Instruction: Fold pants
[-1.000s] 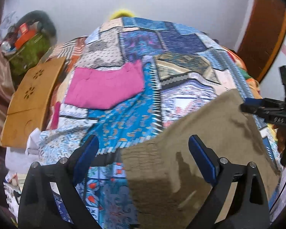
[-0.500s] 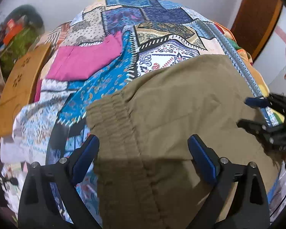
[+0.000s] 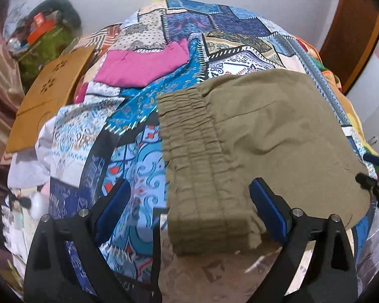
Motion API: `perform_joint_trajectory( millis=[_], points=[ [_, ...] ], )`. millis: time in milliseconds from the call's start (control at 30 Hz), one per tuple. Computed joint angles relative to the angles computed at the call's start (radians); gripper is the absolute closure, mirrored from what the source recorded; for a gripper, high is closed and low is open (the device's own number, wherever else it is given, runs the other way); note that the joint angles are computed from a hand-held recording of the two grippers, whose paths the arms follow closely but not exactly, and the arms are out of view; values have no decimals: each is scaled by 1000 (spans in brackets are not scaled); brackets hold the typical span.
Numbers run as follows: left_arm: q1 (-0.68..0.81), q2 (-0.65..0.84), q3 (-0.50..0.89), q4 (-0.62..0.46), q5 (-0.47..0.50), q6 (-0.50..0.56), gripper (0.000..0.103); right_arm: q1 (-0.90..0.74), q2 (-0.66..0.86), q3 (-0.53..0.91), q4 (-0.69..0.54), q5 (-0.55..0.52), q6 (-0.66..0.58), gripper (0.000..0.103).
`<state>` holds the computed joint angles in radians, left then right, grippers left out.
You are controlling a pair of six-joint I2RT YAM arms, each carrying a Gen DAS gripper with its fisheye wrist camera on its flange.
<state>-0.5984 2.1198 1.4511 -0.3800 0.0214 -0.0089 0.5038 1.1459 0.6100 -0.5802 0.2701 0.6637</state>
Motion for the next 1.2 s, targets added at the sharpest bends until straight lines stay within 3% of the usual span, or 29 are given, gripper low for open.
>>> perform_joint_trajectory(
  millis=[300,500,700,900,1200],
  points=[
    [0,-100,-121,48,-25,-34,6,67,-229,-113,-120,36,198,28],
    [13,-193,-171,58,-1,-76,6,113,-184,0,-169,126,160,28],
    [50,-260,-224,38,174,-132,6,141,-51,109,1,155,58,28],
    [33,-242,-266,28,247,-165,6,143,155,162,204,110,-16,28],
    [41,-154,-244,30,437,-222,3,163,298,151,297,39,-13,28]
  ],
)
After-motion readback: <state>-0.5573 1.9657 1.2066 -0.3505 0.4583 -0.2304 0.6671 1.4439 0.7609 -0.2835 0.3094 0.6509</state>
